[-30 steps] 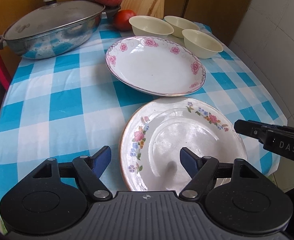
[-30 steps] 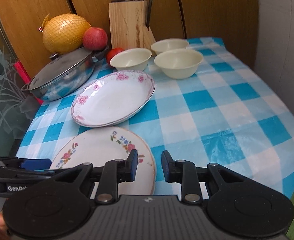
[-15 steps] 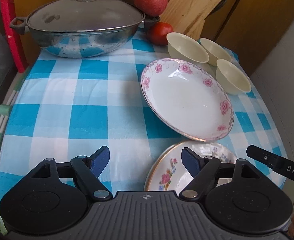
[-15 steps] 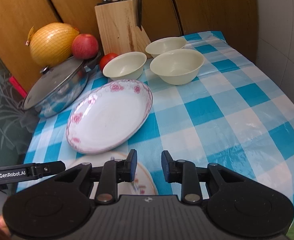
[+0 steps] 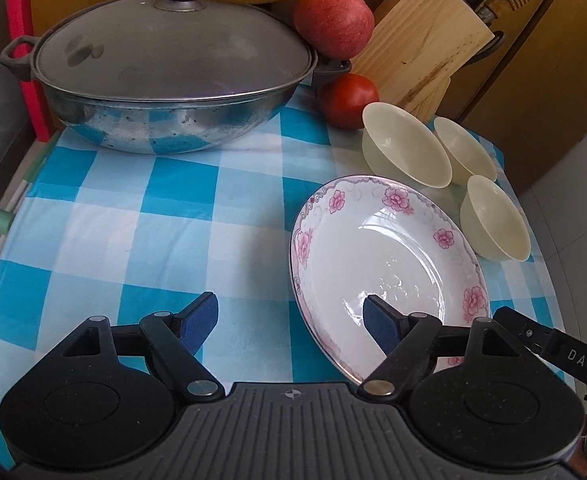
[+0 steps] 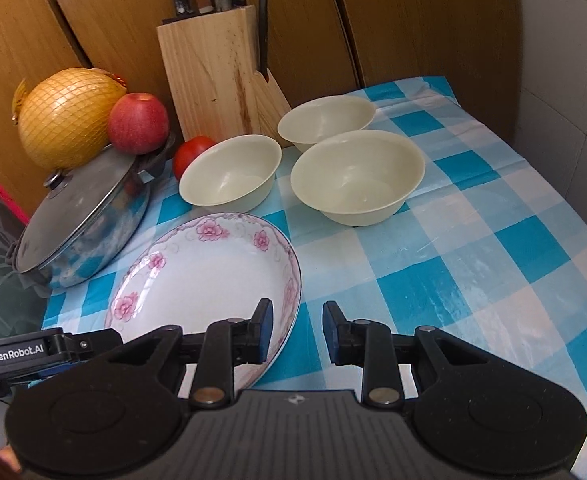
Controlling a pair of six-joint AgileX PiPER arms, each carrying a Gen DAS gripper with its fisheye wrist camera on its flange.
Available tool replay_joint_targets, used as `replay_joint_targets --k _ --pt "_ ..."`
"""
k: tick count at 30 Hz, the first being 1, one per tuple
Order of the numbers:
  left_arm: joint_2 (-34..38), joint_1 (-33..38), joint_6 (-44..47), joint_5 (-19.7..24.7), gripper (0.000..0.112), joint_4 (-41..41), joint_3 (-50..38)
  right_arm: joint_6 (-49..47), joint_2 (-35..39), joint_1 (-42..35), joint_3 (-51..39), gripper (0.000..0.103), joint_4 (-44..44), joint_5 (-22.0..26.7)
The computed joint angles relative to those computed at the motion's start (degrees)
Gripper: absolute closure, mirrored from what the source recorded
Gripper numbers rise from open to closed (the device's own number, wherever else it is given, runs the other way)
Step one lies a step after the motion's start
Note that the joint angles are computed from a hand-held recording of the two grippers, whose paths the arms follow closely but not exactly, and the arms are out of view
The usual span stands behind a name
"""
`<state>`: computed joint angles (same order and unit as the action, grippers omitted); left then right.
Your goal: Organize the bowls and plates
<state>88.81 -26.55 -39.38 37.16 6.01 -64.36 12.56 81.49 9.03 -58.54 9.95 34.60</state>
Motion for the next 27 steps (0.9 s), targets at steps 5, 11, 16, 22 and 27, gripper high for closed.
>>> replay_joint_targets --k 5,11,16,22,27 --pt "3.64 0.34 1.38 -0.11 0.030 -1.28 -2.85 -0.62 3.45 -0.86 -2.09 0.077 0.83 0.05" --pt "6.54 0.00 2.65 -0.25 0.036 -1.62 -5.30 -4.60 6.93 -2.06 -4.36 0.077 5.03 1.02" --pt "8.55 0.48 5.05 -0.45 0.044 -3.65 -6.62 -8.77 9.89 -3.50 -6.64 0.081 10.12 3.42" --pt "9.79 -1.06 5.58 -0.70 0.053 -0.93 -7.72 -10.54 11.30 -4.13 -7.56 0.092 12.56 4.50" --pt "10.33 -1.70 4.67 -0.15 0.053 1.00 -8.40 -10.38 11.43 -4.02 -7.64 0.092 12.66 4.44"
